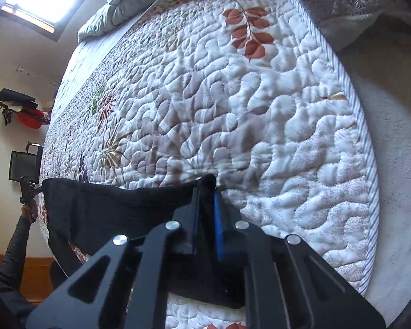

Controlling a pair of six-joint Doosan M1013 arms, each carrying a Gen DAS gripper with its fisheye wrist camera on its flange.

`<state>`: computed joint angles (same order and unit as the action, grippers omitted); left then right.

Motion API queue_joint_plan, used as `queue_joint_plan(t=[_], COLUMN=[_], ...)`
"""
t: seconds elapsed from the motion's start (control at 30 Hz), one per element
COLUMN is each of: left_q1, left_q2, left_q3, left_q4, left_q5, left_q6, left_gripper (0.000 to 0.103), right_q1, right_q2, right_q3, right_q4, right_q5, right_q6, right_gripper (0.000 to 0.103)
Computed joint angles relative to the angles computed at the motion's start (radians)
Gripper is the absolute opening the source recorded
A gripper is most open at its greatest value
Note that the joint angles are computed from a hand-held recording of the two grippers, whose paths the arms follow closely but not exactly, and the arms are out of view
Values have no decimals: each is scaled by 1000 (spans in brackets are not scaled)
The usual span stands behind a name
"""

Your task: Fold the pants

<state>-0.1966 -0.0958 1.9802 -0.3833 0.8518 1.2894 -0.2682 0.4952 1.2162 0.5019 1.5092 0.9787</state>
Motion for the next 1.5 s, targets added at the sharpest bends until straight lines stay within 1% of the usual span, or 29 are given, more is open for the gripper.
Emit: queue_joint_plan(t=[0.03,0.1,0.3,0.4,0.57,0.7,0.8,0.87,0.9,0.93,0.97,1.0,1.03,1.1,1.23,1.33,1.43,1.5], left_q1=[-6,-12,-48,-74,-138,-207,-268,-328,-343,-375,-397,-421,-456,-494,-595,-641,-656,-672], left_q2=[-6,-19,-81,-114,-181,-239,-278,-304,-315,-333,-342,-353,-369,-389,-438,-470,-476,-474], left_q3=[-1,2,10,7,-5,-8,-5,-3,3,11,16,23,35,54,104,148,186,209], left_q4=[13,26,81,111,194,273,343,414,425,453,476,498,528,554,614,621,597,587], left_q5=[-6,-23,-80,-95,-97,-87,-78,-55,-54,-47,-37,-26,-10,4,44,41,29,25], left_q6=[-16,-37,-115,-154,-241,-325,-407,-475,-489,-528,-552,-583,-631,-686,-834,-920,-955,-986], left_gripper=[28,27,24,23,23,23,23,23,23,23,23,23,23,23,23,23,23,23], right_q1=[2,-8,-41,-59,-99,-134,-158,-173,-185,-194,-204,-211,-216,-234,-281,-310,-332,-335], right_q2=[-9,-26,-76,-118,-202,-273,-331,-367,-393,-409,-424,-447,-472,-508,-577,-614,-638,-647], right_q3=[9,24,62,99,175,246,308,348,381,403,425,459,493,548,639,685,717,734], right_q4=[6,24,58,84,96,107,102,98,97,102,105,97,86,96,131,161,166,143], right_q5=[-18,-51,-91,-125,-179,-224,-275,-308,-335,-352,-368,-401,-437,-475,-533,-539,-528,-531], right_q6=[1,-5,-47,-73,-112,-152,-184,-209,-226,-236,-248,-264,-284,-307,-352,-359,-343,-308], right_gripper=[8,7,7,7,7,7,7,7,7,7,7,7,7,7,8,8,12,16])
